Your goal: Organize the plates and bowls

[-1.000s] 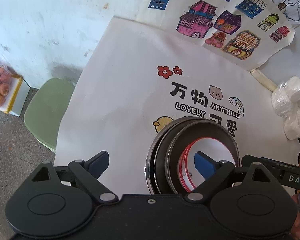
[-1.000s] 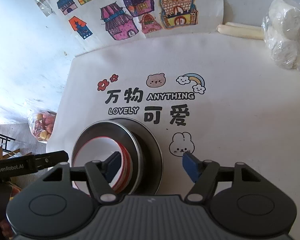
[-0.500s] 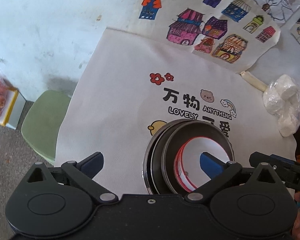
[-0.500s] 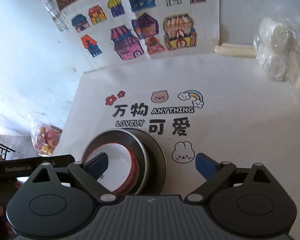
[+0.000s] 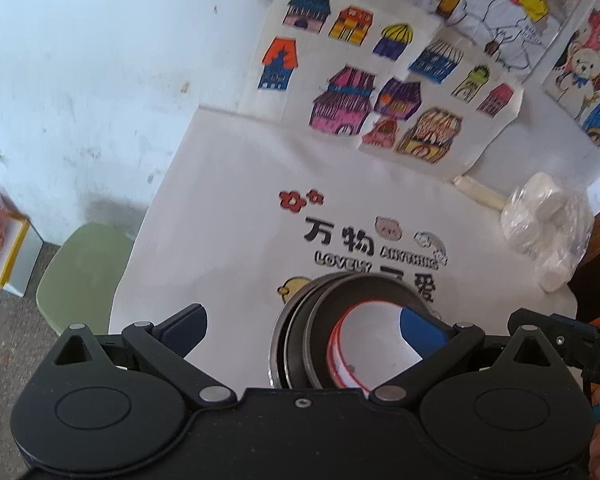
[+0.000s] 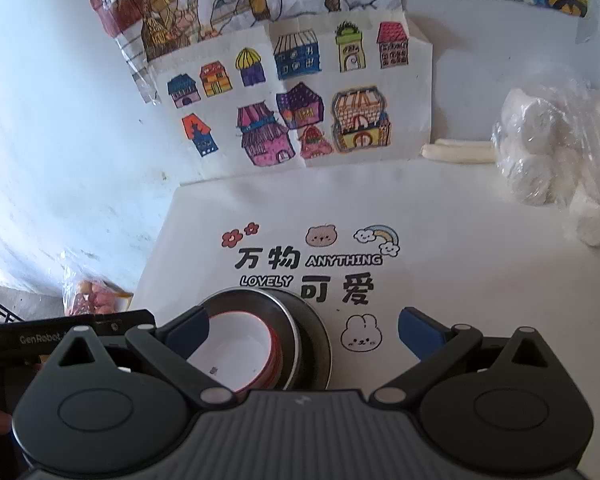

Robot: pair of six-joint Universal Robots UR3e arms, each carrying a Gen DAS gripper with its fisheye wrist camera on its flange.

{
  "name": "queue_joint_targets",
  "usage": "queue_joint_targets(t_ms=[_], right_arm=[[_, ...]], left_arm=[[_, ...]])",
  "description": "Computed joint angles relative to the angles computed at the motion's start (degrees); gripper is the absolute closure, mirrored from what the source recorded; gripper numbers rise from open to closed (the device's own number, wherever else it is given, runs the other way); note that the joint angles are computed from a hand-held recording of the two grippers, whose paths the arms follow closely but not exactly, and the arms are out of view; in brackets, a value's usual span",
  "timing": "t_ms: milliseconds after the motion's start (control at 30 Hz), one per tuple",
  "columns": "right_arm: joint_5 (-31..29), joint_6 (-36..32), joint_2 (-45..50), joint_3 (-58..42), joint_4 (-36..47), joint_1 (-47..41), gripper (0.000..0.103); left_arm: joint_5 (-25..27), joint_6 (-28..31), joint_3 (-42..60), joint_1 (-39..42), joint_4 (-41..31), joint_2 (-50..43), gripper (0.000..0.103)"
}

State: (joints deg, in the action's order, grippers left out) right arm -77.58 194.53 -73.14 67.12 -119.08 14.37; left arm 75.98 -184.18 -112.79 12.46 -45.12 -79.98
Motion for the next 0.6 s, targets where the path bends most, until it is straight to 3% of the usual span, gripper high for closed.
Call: queue_joint_targets(t_ms=[267, 433, 600], right_arm=[[-3.1, -0.8, -6.0, 8.8, -8.0, 0.6, 0.000], [-5.8, -0.1, -10.7, 14.7, -12.3, 1.4, 0.000], [-7.4, -0.5, -16.1, 20.0, -15.0, 2.2, 0.000]], left_arm=[[0.9, -0.9, -5.4, -0.7, 8.6, 4.5, 0.001], [5.2, -0.9, -6.9, -3.8, 11.9, 7.2, 0.001], [11.2, -4.0, -7.5, -7.4, 10.4, 11.2, 0.001]])
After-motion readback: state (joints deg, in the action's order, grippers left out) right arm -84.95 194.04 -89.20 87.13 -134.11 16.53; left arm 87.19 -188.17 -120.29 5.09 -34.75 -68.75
